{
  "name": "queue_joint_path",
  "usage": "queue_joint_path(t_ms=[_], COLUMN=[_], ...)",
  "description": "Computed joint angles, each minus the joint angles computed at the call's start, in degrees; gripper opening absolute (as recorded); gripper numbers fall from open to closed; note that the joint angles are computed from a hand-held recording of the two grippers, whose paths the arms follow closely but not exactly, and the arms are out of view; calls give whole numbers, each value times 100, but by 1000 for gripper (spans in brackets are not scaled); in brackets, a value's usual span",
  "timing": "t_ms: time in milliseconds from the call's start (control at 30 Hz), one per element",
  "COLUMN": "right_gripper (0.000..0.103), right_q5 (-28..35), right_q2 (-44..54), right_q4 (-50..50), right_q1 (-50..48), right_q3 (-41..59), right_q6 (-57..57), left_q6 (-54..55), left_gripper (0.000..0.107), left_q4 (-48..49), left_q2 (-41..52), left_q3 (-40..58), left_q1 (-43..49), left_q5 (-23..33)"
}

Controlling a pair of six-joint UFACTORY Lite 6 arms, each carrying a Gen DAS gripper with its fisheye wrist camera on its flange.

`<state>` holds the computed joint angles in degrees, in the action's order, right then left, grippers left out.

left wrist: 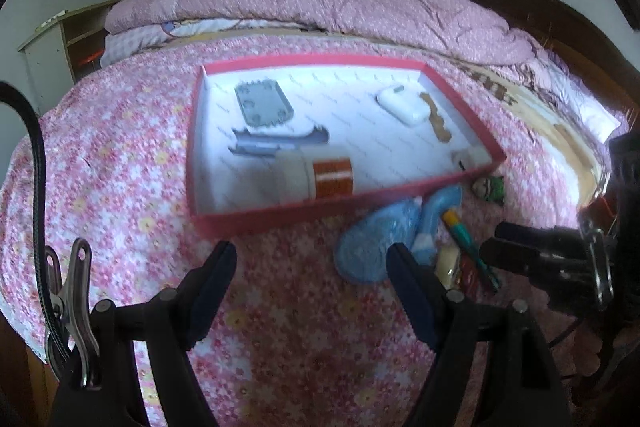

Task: Organize rigid objects
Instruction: 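Grasp the green lighter with the right gripper while the left gripper reaches the blue correction tape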

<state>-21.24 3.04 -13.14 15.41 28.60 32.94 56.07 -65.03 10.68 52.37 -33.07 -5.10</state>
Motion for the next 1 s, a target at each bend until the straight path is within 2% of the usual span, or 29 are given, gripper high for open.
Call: queue_joint_path(t_ms=[67,133,267,333,400,467,567,733,800,867,1000], right_gripper=[45,46,45,45,40,36,33,27,24,22,22], right_q5=[-48,-90,-213,-232,-279,-319,-415,-755,-842,-872,-878], right_q2=[91,184,212,229,251,281,358,487,453,405,207], right_q4=[-85,-119,30,-14,-176,-214,-90,-817,-778,-722,-568], right_q1=[22,28,51,53,67,128,192,-27,-21,-4,-85], right_q3=[1,27,-18,-7,-5,14,29,4,-81,-137,-352], right_q6=[93,138,10,88,265,330,203,900,867,808,689], left_q6=[320,262,-1156,-1468,-1825,-1224,-220,-744,-1168,-1609,-1674], left_gripper=[81,81,81,81,81,81,81,84,84,79,66], left_q4=[-325,-226,1287,1604,1990,1451,539,1118,1549,2016,2111], left_q2=[147,307,463,539,641,859,1098,1334,1346,1294,1149], left_q3=[44,86,113,177,269,427,591,755,718,634,482], left_q1=[-82,-188,-249,-269,-288,-386,-602,-682,-667,-615,-585], left_q5=[-136,-321,-362,-375,-318,-379,-820,-1029,-1087,-1082,-1064])
